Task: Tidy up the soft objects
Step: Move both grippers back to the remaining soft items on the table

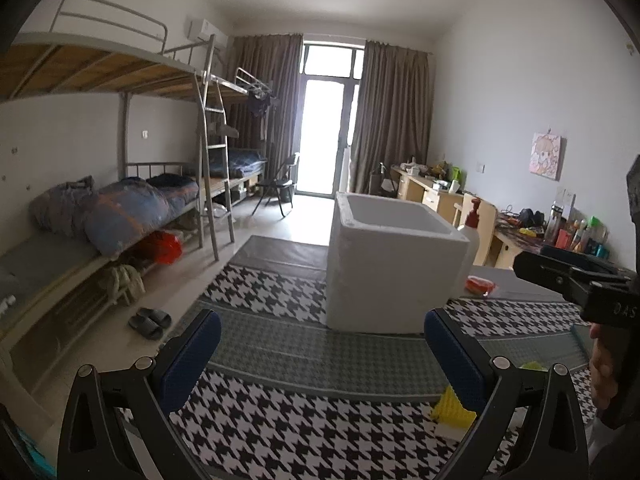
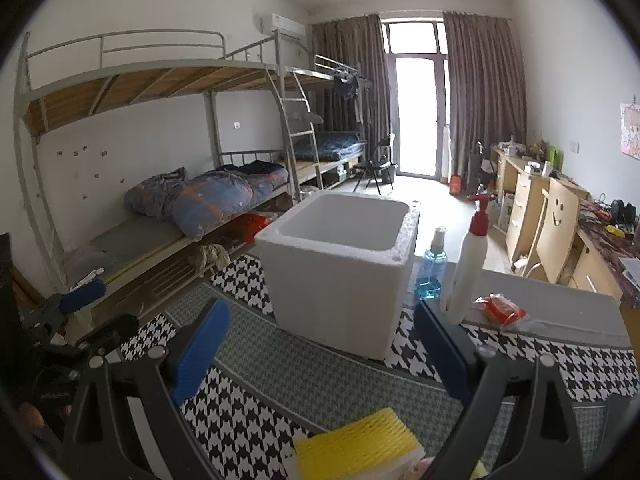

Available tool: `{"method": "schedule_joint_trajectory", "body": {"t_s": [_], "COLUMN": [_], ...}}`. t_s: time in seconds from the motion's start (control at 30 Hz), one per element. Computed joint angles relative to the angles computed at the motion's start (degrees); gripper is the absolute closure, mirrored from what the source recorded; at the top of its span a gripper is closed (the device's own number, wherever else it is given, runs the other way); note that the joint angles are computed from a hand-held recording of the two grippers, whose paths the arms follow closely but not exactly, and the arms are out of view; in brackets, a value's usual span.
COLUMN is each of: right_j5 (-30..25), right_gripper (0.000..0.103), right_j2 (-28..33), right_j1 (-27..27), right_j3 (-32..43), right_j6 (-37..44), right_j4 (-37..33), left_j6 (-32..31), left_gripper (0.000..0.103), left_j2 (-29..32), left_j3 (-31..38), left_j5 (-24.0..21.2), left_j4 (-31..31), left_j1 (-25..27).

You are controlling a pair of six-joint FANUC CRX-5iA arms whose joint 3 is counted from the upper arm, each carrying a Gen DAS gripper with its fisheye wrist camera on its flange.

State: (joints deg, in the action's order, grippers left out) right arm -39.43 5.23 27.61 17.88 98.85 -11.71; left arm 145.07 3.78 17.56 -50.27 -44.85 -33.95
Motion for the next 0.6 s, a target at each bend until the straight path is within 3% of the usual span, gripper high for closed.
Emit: {"method": "schedule_joint_trajectory", "body": {"t_s": [0.1,0.23,0.43,0.6], "right_j5": [3.9,8.7,11.9,16.0], "right_gripper": [0.007,0.007,0.007,0.007], "right_j2": [-2.5,-5.5,-7.7,-9.5], "right_j1": [1.1,2.2,1.8,2.5], "right_j3": [-5.0,-11.2,-16.2,-22.0], "right_j6": [-2.5,-6.8,-11.7,-21.0], "right_j4": [3.8,8.0,10.9,21.1], "left_j6": [2.0,1.5,0.7,-0.5], "left_gripper": [0.001,0.001,0.001,0.001], "left_j2": [-0.2,-0.4,0.3,1.3], "left_j3": [-0.8,-2.3,-3.2,-3.0], "left_j5": [0.2,3.2,7.1,9.4], "left_j4": [-2.4,-1.2,-0.2,0.9], "left_j1": [-1.3,-0.9,-0.6,-0.6]}}
